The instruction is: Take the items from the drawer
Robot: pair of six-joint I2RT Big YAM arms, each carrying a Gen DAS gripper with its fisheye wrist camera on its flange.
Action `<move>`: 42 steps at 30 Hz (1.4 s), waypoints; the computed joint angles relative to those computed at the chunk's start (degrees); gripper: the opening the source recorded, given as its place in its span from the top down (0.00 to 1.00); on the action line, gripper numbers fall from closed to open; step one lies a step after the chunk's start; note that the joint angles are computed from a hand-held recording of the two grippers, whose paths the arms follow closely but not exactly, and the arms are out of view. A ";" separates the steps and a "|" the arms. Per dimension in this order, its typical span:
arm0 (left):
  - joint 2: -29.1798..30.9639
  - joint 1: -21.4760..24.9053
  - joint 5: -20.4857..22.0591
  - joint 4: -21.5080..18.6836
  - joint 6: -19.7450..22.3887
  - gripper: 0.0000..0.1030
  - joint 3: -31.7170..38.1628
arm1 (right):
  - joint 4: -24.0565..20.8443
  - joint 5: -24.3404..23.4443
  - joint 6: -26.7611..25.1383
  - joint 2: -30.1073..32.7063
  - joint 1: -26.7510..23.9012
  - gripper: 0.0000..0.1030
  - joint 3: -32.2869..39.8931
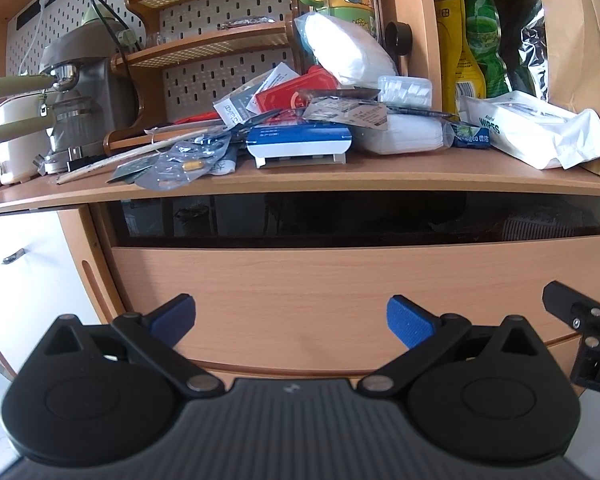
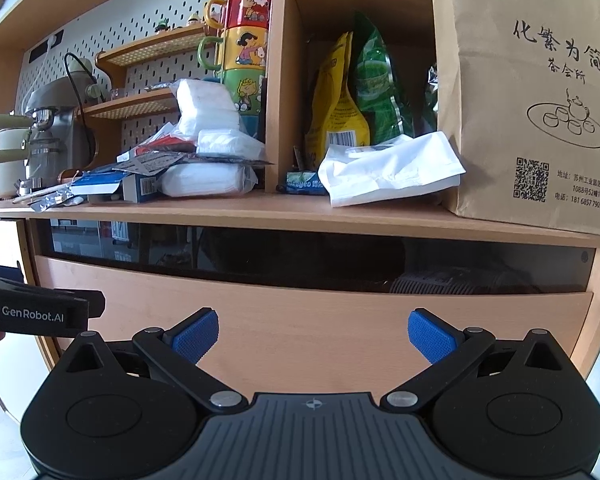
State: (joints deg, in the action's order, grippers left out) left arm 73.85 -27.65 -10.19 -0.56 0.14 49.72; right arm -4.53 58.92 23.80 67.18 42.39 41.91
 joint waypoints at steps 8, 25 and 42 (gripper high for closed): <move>1.18 -0.02 -0.25 -0.41 -0.25 0.00 1.06 | 0.64 -0.57 -0.82 0.01 -0.84 0.00 -0.30; 7.16 0.07 1.11 5.15 7.21 0.00 4.14 | 11.08 -7.19 -16.45 3.55 -6.42 0.00 -0.12; 15.96 0.25 11.01 13.73 37.17 0.11 7.70 | 10.88 -18.01 -38.27 9.91 -11.05 0.25 4.31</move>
